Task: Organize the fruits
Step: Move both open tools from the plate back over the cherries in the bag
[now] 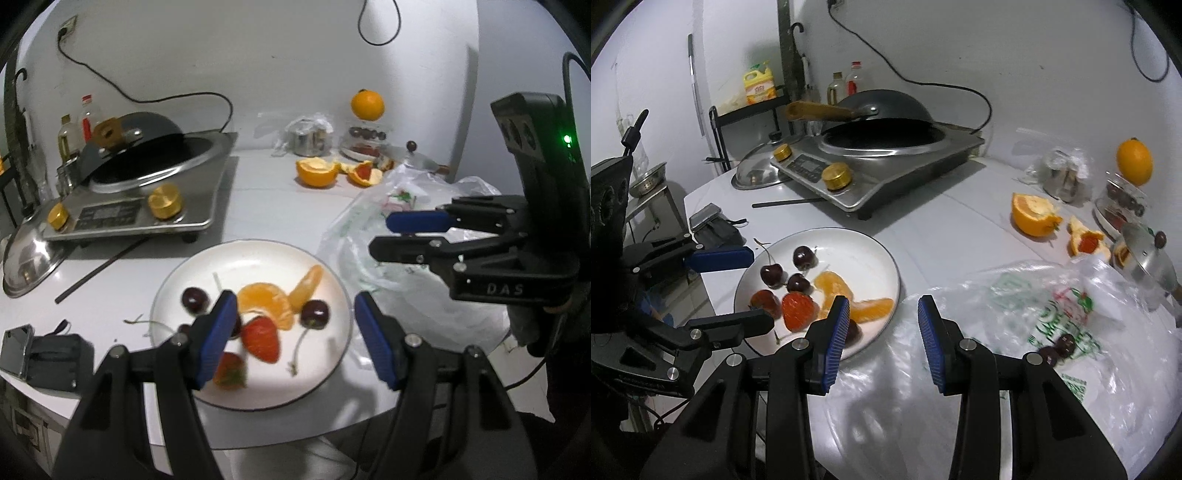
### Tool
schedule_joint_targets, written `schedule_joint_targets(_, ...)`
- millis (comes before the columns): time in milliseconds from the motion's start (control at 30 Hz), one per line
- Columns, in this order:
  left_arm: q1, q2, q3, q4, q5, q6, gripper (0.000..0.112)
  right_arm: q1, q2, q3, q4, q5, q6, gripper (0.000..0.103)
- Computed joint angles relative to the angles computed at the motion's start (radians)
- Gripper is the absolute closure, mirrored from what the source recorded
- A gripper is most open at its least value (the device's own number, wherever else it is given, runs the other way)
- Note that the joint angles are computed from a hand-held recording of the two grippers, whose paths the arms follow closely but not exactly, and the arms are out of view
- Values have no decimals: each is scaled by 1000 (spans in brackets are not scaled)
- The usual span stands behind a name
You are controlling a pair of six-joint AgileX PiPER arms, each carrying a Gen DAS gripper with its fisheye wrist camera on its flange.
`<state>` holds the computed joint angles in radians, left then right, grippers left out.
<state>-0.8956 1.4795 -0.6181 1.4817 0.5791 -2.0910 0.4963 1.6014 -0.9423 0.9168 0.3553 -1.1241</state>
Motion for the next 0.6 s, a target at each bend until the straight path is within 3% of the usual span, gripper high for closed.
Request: schedule_joint_targets(600, -79, 161, -227, -142, 15, 180, 45, -265, -89, 125, 229, 114, -313, 62)
